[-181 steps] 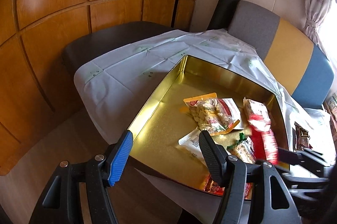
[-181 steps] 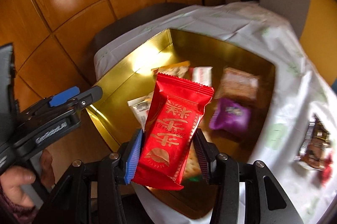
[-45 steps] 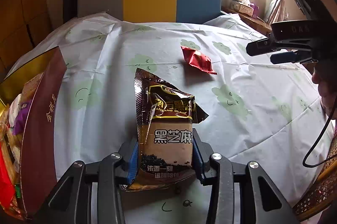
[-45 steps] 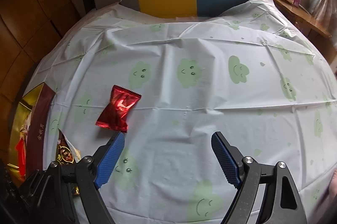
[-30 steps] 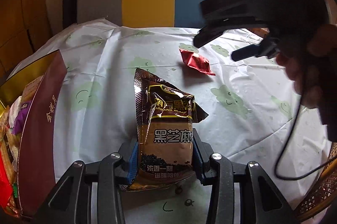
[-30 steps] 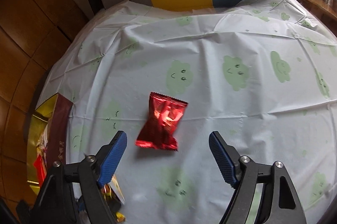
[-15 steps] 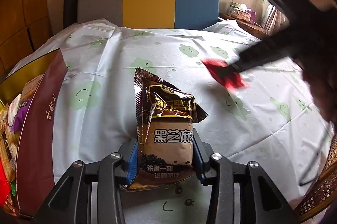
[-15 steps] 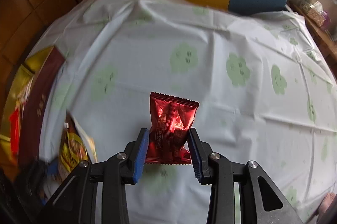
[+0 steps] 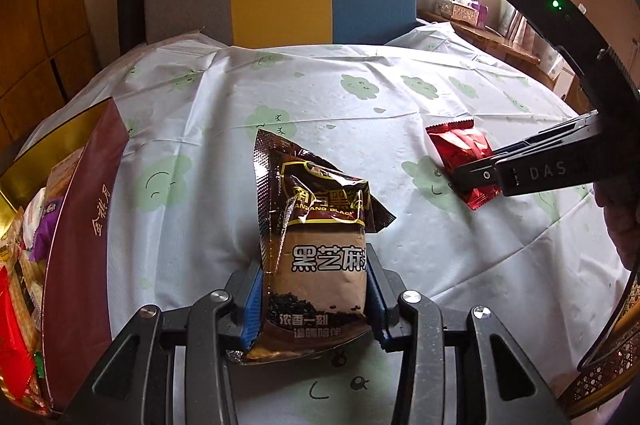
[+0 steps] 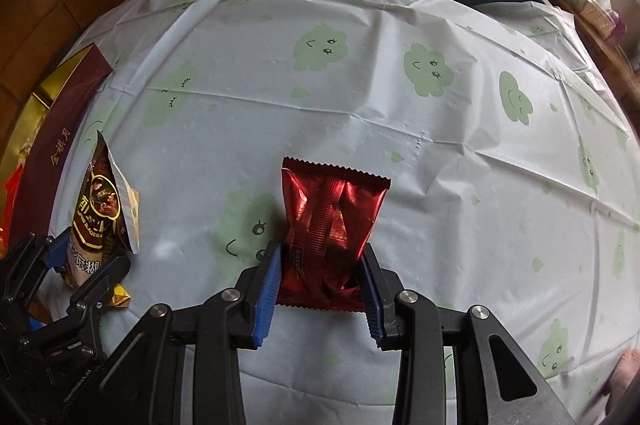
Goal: Organize snacks
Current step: 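Grasp the small red foil candy with the right tool while the left tool holds the sesame bag, then carry the sesame bag into the tin and open the left tool while the right tool holds the candy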
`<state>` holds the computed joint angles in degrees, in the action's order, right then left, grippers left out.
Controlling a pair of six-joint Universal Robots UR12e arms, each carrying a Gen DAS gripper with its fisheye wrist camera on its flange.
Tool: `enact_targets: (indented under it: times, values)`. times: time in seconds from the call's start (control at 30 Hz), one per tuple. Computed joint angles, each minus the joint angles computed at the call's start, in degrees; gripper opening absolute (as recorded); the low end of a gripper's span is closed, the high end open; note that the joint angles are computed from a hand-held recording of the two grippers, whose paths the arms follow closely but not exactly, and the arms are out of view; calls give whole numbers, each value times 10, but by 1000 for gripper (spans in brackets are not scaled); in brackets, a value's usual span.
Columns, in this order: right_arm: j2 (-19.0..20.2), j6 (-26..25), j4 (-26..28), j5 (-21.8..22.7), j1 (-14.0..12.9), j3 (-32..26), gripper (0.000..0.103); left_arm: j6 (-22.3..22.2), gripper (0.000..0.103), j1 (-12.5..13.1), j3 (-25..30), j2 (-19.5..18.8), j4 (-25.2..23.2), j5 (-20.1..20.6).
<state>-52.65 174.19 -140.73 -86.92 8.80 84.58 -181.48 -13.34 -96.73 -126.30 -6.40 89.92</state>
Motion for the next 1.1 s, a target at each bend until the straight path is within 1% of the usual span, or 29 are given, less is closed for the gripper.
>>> enact_targets:
  times: [0.13, 0.27, 0.43, 0.53, 0.67, 0.77, 0.87, 0.97, 1.03, 1.1]
  values:
    - [-2, -21, -15, -27, 10, 6, 38, -12, 41, 2, 4, 7, -34, -7]
    - [-1, -28, -19, -36, 13, 5, 38, -27, 39, 10, -2, 21, -59, -36]
    - [-6, -29, -21, -44, 19, 9, 38, -36, 39, 18, -19, 46, -44, -52]
    - [-5, -31, -24, -45, 19, 9, 38, -54, 39, 28, -28, 60, -36, -64]
    - [-8, -32, -27, -47, 19, 13, 38, -98, 39, 50, -40, 78, -30, -76]
    - [-8, -32, -27, -46, 20, 13, 38, -134, 39, 70, -48, 88, -29, -73]
    - [-7, -32, -26, -46, 19, 11, 38, -170, 39, 93, -53, 95, -41, -62]
    - [-7, -33, -26, -46, 19, 12, 38, -219, 39, 120, -55, 98, -58, -68]
    - [-8, -31, -26, -46, 20, 13, 38, -238, 39, 135, -50, 96, -70, -68]
    - [-8, -31, -26, -46, 20, 13, 38, -239, 39, 141, -43, 91, -77, -57]
